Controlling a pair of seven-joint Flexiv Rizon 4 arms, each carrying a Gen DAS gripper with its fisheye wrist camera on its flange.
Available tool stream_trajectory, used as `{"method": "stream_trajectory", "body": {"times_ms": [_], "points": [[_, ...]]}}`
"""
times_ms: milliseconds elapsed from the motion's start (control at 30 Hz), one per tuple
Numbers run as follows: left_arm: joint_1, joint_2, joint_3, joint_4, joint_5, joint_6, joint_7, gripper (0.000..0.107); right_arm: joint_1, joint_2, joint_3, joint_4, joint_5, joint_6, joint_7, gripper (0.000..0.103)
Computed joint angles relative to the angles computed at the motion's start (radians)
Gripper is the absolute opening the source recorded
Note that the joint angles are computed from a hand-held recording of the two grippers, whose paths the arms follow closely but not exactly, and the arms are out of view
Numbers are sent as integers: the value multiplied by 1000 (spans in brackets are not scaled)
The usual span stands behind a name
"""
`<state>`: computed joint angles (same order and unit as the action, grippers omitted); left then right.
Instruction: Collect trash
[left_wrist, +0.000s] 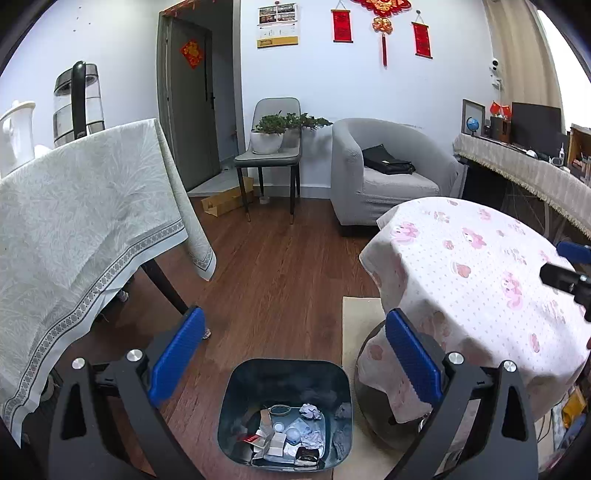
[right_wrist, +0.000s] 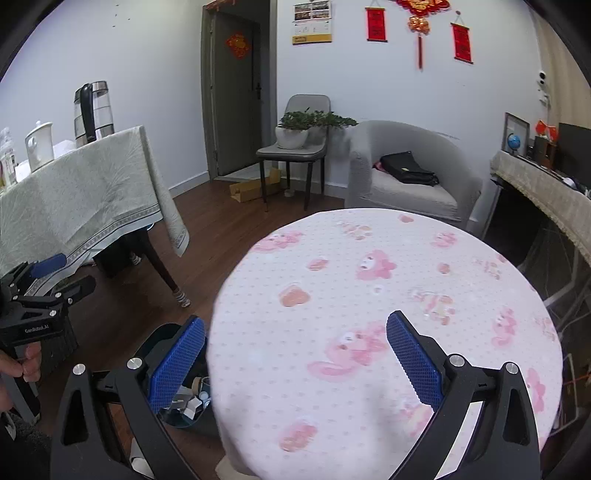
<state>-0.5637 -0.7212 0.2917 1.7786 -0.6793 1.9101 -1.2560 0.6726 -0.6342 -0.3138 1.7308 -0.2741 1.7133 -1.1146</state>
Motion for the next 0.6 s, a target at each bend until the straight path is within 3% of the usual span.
{"method": "stream_trajectory", "body": {"times_ms": [233,400,600], "points": [[-38,-20,36,-16,-26,-5,-1,100,-18,14,-3,21,15,11,-8,99],[-35,-18,22,-22,-22,-8,-8,100,-48,19,38,22,15,24,-32,99],[-71,-32,66,-32,-33,-36,-24,100,-102,23,121,14,7,43,-83,99]]}}
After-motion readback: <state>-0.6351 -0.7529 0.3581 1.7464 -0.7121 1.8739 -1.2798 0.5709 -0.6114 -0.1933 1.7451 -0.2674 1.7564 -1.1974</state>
